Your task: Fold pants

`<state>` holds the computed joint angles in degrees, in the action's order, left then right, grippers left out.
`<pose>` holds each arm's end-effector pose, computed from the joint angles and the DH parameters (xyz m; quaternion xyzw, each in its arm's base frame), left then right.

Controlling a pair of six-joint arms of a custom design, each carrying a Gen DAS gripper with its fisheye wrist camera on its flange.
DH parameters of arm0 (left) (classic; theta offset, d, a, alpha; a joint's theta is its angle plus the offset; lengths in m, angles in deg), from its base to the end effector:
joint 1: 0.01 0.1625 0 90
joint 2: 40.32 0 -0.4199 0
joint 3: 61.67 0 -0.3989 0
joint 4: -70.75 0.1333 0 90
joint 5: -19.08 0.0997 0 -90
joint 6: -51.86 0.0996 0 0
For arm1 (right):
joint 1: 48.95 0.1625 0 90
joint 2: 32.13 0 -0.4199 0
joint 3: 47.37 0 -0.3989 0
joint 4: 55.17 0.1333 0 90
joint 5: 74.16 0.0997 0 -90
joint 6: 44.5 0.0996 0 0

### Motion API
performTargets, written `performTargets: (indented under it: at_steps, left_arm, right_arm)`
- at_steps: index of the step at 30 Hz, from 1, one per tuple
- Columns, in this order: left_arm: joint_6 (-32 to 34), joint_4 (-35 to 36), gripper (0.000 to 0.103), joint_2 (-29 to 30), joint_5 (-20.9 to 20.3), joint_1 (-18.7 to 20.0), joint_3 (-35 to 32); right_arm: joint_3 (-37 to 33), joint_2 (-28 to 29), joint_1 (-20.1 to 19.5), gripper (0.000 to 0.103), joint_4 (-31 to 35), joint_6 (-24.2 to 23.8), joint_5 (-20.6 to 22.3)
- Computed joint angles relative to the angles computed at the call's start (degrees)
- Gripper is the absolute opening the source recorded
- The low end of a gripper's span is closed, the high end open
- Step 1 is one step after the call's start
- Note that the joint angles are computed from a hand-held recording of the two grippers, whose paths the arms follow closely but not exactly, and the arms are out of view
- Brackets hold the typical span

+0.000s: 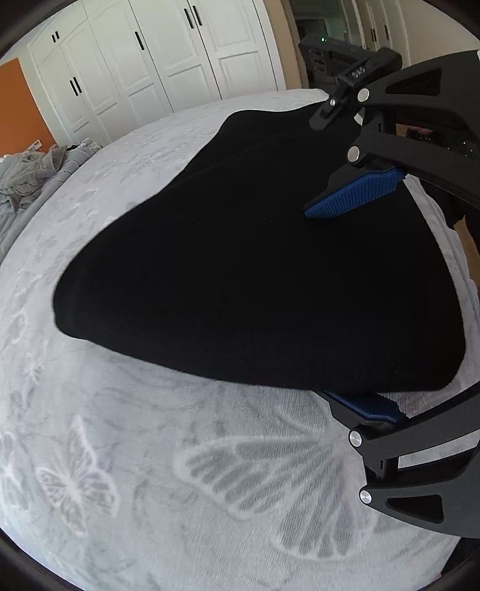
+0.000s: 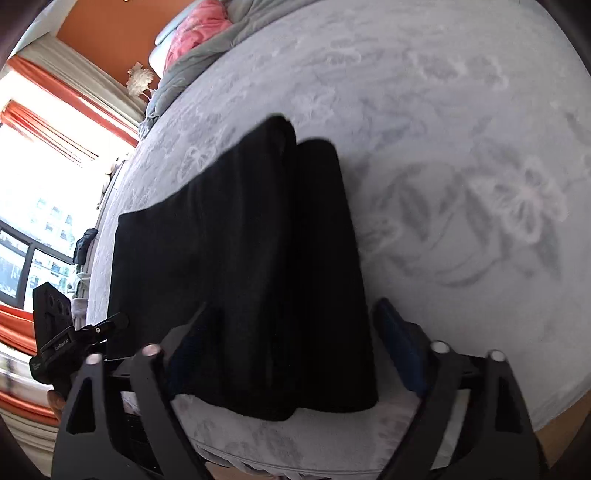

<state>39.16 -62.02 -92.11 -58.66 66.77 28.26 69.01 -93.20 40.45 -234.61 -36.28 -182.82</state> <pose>-0.1264 -0.6865 0.1571 0.0868 0.9897 -0.0711 0.0891 0.0955 -0.5667 0.1798 -0.1200 -0.9369 0.2992 0.1354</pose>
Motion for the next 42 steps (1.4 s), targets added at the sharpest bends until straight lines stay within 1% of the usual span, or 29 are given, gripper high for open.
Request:
performTargets:
  at_steps: [1,2,3,4,5,6,8,10,11,12,14,15,16,18,20,22,24,25,27,29,30,32,34,35,36,37,39,41,42]
  left_arm:
    - [0.95,-1.52,0.049,-0.31,-0.52,-0.06,0.62]
    - [1.70,-1.36,0.041,-0.74,-2.04,0.00,0.54]
    - [1.88,-2.81,0.031,-1.81,-3.29,0.03,1.32]
    - [2.62,-4.54,0.027,-3.47,-5.44,0.09,2.42]
    - [3.35,-5.91,0.026,-5.18,-6.65,-0.15,3.68]
    - [4.37,-6.67,0.025,-6.82,-6.76,-0.66,4.87]
    - [5.99,-8.30,0.027,-9.91,-4.01,-1.68,7.85]
    - [5.64,-7.73,0.039,-10.99,3.78,-2.64,10.10]
    - [4.04,-5.90,0.040,-10.82,7.93,-3.03,10.43]
    - [2.68,-5.26,0.039,-10.66,12.15,-3.61,11.22]
    - [5.37,-10.81,0.040,-12.04,16.04,-5.16,14.48]
    - [7.92,-14.95,0.045,-12.77,18.64,-6.40,16.43]
    - [11.37,-20.54,0.062,-13.50,21.75,-7.89,18.81]
    - [16.95,-31.73,0.079,-13.67,26.75,-10.18,22.29]
    - [20.41,-37.21,0.079,-13.10,29.55,-11.12,23.51]
    - [19.97,-33.97,0.079,-12.23,30.22,-10.51,21.12]
    - [17.04,-28.97,0.079,-12.10,29.08,-9.49,19.42]
    - [15.08,-26.23,0.079,-11.95,28.67,-9.19,18.56]
    - [12.86,-22.56,0.079,-11.60,27.41,-8.24,16.97]
    - [12.13,-21.21,0.079,-12.01,26.95,-7.69,16.88]
    - [12.04,-21.42,0.079,-12.13,27.35,-7.55,16.91]
    - [11.87,-21.63,0.079,-12.18,27.87,-7.63,17.06]
    - [11.73,-20.45,0.079,-12.14,28.05,-7.47,16.56]
    - [11.66,-19.79,0.079,-11.99,28.09,-7.39,16.27]
    - [11.53,-19.18,0.079,-11.81,28.13,-7.35,15.98]
    - [11.43,-18.81,0.079,-11.65,28.15,-7.39,15.84]
    - [11.35,-18.52,0.079,-11.41,27.76,-7.50,15.66]
    - [11.87,-18.86,0.079,-11.16,27.99,-7.89,15.81]
    - [12.25,-19.36,0.079,-10.93,28.40,-8.10,15.89]
  right_arm:
    - [0.24,0.20,0.13,0.037,-1.30,-0.10,0.83]
    - [0.31,-0.30,1.11,0.036,-1.50,-0.48,0.94]
    - [0.98,-1.28,1.73,0.034,-2.90,-0.76,2.81]
    - [1.83,-2.43,2.33,0.033,-4.38,-1.07,5.65]
    - [2.19,-3.02,3.49,0.033,-5.35,-1.92,6.53]
    - [2.18,-3.20,5.17,0.034,-5.69,-3.78,5.56]
    - [2.01,-2.62,7.04,0.040,-4.66,-6.04,2.68]
    - [1.23,-0.55,7.37,0.052,-2.03,-6.00,-3.41]
    - [0.84,0.87,7.55,0.053,-0.97,-4.32,-8.58]
    - [1.15,1.88,7.67,0.055,-2.30,-2.79,-11.95]
    - [3.09,2.43,9.18,0.051,-11.01,-2.73,-13.97]
    - [2.51,3.52,11.21,0.050,-14.30,-4.44,-17.13]
    - [1.37,4.50,12.98,0.042,-16.02,-6.88,-18.50]
    - [-2.01,5.80,15.35,0.036,-13.73,-10.41,-15.58]
    - [-7.58,8.85,17.15,0.035,-8.28,-13.65,-12.45]
    - [-13.26,12.88,17.20,0.027,-3.27,-15.79,-9.59]
    - [-20.72,18.14,16.09,0.027,3.70,-15.13,-8.27]
    - [-24.31,20.88,15.27,0.027,6.96,-14.57,-8.90]
    - [-31.09,27.03,13.66,0.027,12.08,-13.22,-13.07]
    - [-32.80,28.09,14.02,0.028,12.38,-12.92,-14.47]
    - [-32.63,27.44,14.85,0.027,12.72,-12.44,-14.56]
    - [-29.49,25.19,15.61,0.027,8.32,-13.86,-11.05]
    - [-28.34,25.31,16.32,0.028,6.59,-15.13,-14.09]
    - [-29.51,26.86,16.06,0.028,8.36,-15.54,-17.41]
    - [-30.57,28.43,15.14,0.028,9.28,-17.15,-18.60]
    - [-31.83,29.52,14.95,0.028,7.79,-18.20,-17.87]
    - [-30.76,27.15,15.60,0.028,9.18,-15.47,-16.23]
    - [-25.98,23.31,16.32,0.031,4.11,-15.97,-13.59]
    - [-23.76,21.73,16.75,0.034,2.04,-16.31,-13.99]
